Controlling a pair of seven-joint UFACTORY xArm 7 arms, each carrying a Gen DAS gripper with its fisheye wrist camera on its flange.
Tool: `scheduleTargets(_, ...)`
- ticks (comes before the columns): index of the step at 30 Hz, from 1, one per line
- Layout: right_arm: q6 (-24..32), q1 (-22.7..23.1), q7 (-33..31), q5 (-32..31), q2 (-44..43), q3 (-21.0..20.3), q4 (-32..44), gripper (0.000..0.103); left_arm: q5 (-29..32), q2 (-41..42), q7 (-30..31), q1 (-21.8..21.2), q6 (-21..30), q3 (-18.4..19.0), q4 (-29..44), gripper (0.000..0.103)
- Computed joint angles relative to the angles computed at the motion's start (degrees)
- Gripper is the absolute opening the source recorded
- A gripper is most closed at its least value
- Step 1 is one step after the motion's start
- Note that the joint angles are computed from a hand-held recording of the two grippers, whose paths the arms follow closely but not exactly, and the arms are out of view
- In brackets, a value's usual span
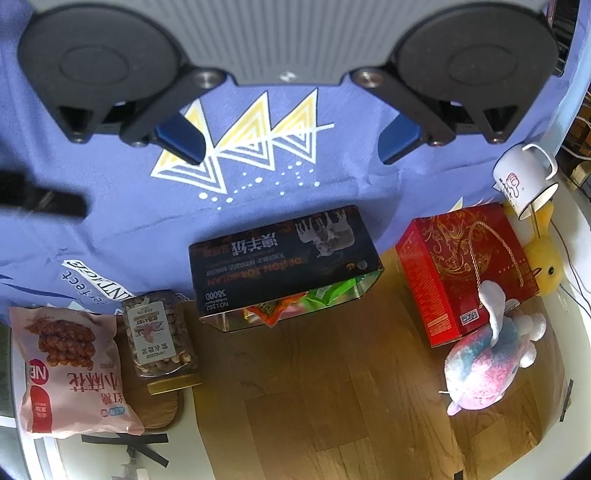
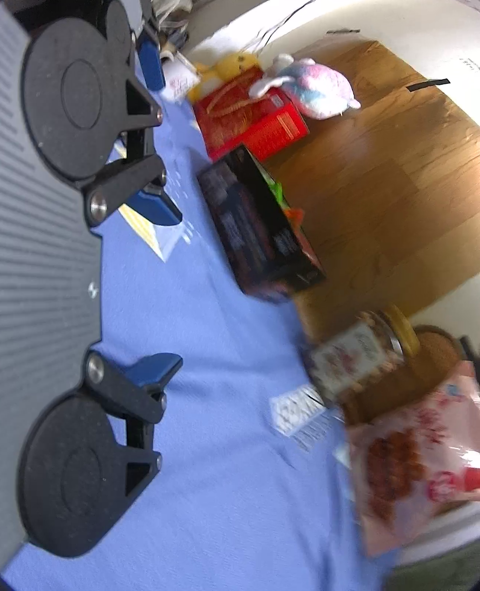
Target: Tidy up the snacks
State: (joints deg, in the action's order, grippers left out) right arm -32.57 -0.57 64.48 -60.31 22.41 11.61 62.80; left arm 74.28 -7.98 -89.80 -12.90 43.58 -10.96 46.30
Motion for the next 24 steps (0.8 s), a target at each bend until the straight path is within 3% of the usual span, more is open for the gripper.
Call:
scheduleTargets(5,0.18,2.38,-13.8,14.27,-1.2,-3.64,-3.31,0.078,0.18,1.07,-0.01,0.04,-0.86,0.35,0.99,0.103)
scheduleTargets(8,2.04,-1.56,-12.0,12.75,0.93,0.24,-2.0,0.077,0.37,1.36,-0.22,-0.17,-0.61,0.35,1.26,0.103)
scheduleTargets(14,-3.68,1.9,-23.49,19.61,-0.38,-2.12,-5.88,0.077,0.22,2.29,0.58,-1.47,3.16,-0.16,3.0,0.103)
scheduleTargets(18,-3.79,-0.16,-21.57,16.91,0.71,-0.46,-4.32,0.077,1.9,1.82,-1.07,-1.89,3.71,-0.26,2.34,0.103)
scheduleTargets(22,-1.44,-3.78,-13.37,6.99,2.21,2.04,-0.65,0.077,0.98,4.18,-3.5,-1.14,-1.35,1.17,2.98,0.103)
scheduleTargets(24,-1.54,-3.1,-12.73,7.22,2.05,1.29,-0.77,0.077,-1.18,6.62,-2.36,-1.62,-1.32,1.31,5.04,0.103)
